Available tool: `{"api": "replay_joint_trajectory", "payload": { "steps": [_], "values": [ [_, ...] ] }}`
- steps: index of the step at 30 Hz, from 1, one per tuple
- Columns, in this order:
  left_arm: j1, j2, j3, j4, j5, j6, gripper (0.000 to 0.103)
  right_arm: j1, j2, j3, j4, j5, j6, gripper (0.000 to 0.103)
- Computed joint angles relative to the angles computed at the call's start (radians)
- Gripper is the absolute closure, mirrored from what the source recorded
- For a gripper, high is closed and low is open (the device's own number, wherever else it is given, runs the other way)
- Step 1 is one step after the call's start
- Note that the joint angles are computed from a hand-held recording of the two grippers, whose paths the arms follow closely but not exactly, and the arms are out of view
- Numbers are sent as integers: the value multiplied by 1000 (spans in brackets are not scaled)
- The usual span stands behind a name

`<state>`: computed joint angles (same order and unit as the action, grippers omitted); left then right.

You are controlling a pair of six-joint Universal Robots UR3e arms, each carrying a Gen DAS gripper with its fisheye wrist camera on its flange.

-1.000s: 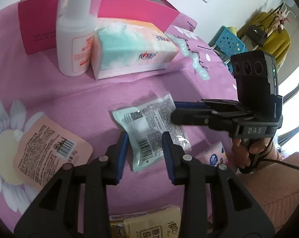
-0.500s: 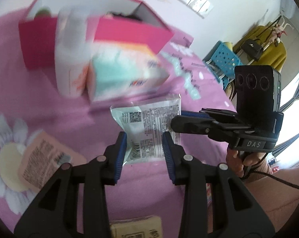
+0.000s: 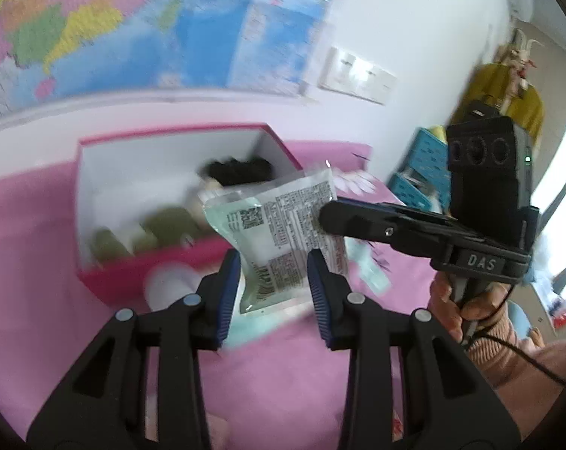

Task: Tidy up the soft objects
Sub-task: 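Carry the clear snack packet into the pink box and release it, then move the right gripper back toward the peach sachet on the bedspread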

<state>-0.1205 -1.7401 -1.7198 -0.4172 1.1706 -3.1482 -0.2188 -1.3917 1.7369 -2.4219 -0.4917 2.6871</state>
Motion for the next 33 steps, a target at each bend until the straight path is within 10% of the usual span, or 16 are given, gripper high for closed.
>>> {"api": "replay_joint_trajectory", "payload": {
  "steps": [21,33],
  "values": [
    [53,-515,742,-404,134,-58,65,223,788,-1126,119,-320,385,72],
    [107,-173,168,-8,113,-56,65,176,489,-574,-128,-300,266,70]
  ]
}}
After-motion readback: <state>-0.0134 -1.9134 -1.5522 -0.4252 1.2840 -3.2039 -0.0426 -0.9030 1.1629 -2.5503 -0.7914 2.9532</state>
